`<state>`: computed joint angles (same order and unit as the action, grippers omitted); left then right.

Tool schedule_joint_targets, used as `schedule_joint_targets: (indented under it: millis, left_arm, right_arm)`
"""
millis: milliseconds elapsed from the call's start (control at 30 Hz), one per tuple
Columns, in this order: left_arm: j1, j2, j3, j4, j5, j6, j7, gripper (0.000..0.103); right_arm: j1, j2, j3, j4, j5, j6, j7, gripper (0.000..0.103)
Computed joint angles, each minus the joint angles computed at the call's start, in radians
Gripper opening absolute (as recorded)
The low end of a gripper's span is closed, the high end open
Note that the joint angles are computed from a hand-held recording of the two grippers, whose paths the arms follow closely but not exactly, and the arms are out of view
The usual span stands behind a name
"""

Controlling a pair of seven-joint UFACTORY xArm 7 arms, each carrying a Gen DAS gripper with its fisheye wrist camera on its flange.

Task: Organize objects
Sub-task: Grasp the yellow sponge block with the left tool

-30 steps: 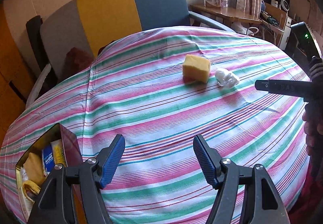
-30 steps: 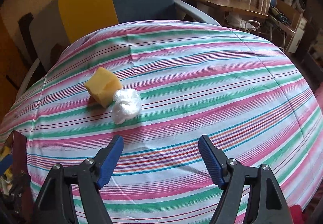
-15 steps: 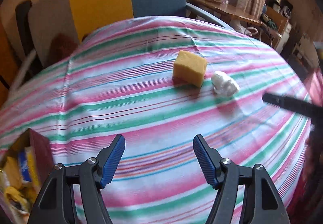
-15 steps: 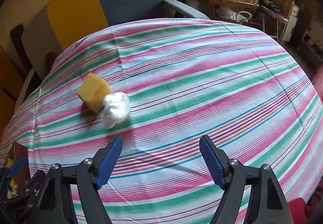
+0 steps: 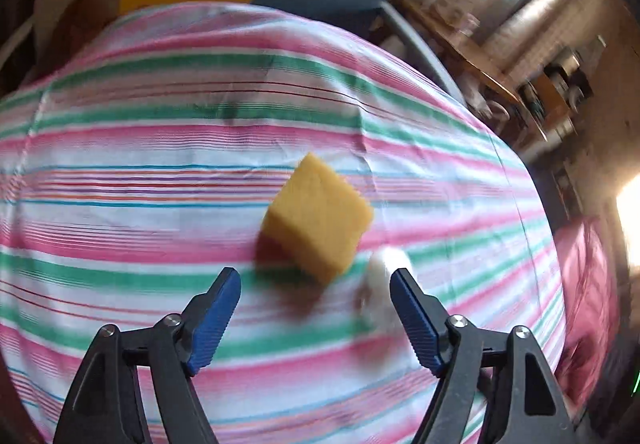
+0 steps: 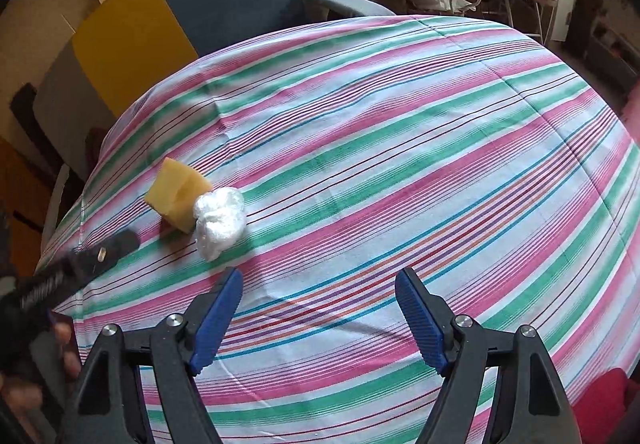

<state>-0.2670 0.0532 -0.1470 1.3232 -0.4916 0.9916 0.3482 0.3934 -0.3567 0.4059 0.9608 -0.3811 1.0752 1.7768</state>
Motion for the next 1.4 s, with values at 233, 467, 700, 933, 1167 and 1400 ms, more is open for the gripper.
schedule_joint_targets:
  millis: [233,467,700,933,1167,1400]
  left_arm:
    - [-0.042,0.179,-0.026,0.165,0.079,0.009,-0.265,0.086]
    - [-0.026,0.116,-0.040,0.059,0.105,-0.074,-0.146,0.057]
    - [0.016,-0.113,0.017,-0.209,0.121,-0.133,0.063,0.056]
    - [0.050,-0.406,0.131,-0.491,0.099,-0.154,0.325,0.057]
    - [0.031,-0.548,0.199,-0.644,0.078,-0.208,0.476,0.057]
    - [0.044,-0.539,0.212,-0.639,0.061,-0.171,0.481,0.056]
  right_arm:
    - [0.002,-0.002,-0.003,-0.009,0.005,-0.020,0.001,0.080]
    - [0.002,0.003,-0.002,-0.012,0.005,-0.022,-0.010,0.080]
    - [0.011,0.041,-0.009,0.012,-0.005,-0.020,-0.054,0.074]
    - [0.012,0.059,-0.014,-0.001,-0.030,-0.073,-0.055,0.074]
    - [0.028,0.108,-0.014,0.035,-0.097,-0.113,-0.071,0.074]
    - [0.020,0.209,-0.076,0.128,-0.114,-0.118,-0.162,0.074]
